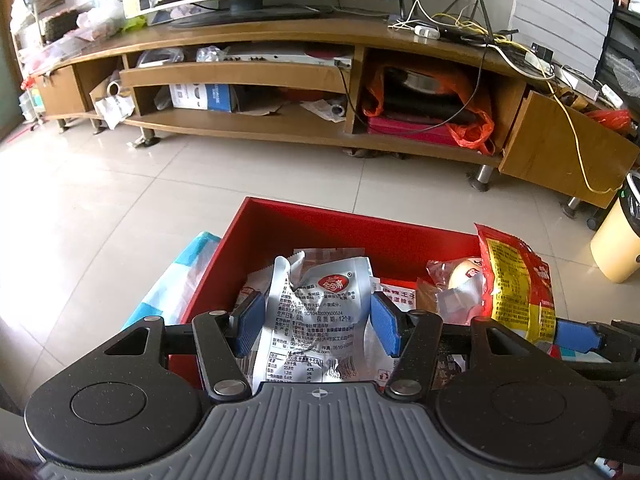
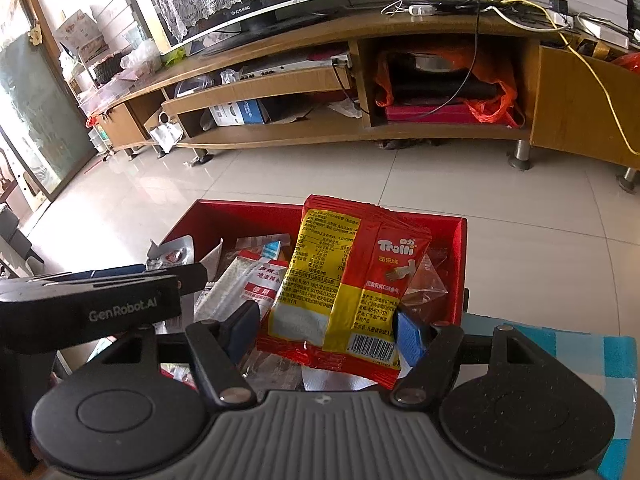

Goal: Organize snacks
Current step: 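Open the left tool to drop the pouch while the right lowers the Trolli bag into the box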

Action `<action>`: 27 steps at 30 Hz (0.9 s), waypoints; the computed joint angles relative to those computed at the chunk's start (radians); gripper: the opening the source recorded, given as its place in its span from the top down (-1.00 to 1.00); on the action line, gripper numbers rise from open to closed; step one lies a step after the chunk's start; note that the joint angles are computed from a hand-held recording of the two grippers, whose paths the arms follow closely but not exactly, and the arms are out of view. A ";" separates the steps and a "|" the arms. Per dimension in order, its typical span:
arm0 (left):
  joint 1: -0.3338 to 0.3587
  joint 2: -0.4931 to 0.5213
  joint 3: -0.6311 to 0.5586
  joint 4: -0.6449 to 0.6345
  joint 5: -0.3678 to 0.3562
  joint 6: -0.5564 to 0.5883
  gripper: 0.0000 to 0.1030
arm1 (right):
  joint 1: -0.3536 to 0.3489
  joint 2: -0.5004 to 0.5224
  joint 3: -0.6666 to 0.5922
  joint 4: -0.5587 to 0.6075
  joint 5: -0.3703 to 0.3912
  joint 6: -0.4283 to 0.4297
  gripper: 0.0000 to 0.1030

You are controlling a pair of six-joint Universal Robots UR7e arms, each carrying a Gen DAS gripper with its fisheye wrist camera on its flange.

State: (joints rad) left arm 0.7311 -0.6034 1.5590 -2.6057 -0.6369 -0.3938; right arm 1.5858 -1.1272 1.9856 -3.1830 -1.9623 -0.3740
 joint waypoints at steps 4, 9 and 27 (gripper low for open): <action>0.004 0.010 -0.015 0.003 -0.004 0.002 -0.26 | -0.001 0.011 -0.006 0.004 -0.010 -0.007 -0.37; 0.007 0.020 -0.020 0.003 -0.006 0.010 -0.26 | -0.001 0.022 -0.012 -0.010 -0.020 -0.019 -0.37; 0.027 0.039 -0.040 0.048 -0.010 -0.018 -0.27 | 0.012 0.068 -0.021 -0.068 -0.067 -0.084 -0.39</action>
State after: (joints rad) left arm 0.7576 -0.5646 1.5187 -2.5581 -0.6469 -0.4116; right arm 1.5977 -1.0594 1.9649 -3.2515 -2.0295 -0.4576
